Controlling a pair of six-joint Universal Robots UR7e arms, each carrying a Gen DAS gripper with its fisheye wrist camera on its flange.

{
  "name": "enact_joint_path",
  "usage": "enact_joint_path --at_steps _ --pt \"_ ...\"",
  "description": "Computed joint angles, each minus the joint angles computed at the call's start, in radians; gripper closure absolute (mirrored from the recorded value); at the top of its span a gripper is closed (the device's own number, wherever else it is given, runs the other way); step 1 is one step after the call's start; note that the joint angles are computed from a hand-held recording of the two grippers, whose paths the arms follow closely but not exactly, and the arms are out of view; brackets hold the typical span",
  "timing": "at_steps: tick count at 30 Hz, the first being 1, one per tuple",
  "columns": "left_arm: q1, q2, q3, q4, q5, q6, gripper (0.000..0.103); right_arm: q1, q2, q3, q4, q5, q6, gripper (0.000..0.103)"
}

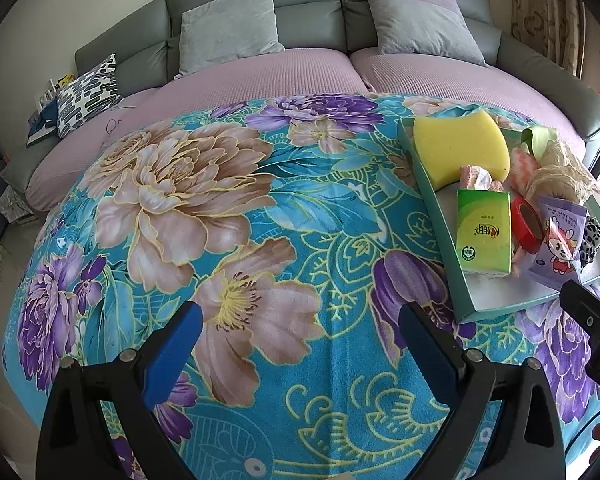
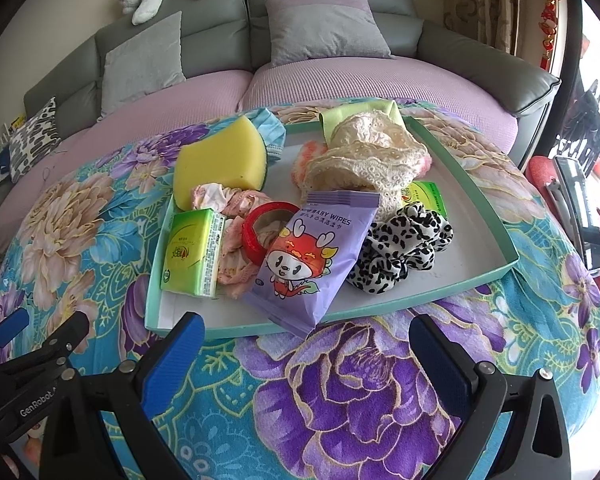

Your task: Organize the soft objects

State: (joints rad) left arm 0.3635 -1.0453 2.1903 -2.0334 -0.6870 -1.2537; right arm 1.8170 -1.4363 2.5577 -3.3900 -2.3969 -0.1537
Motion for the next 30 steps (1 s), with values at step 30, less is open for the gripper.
enact_joint_path --at_steps 30 --pt "0.034 0.024 0.003 -0.040 0.017 0.056 0.005 -0.020 0.016 -0.011 0.009 0.009 0.001 0.000"
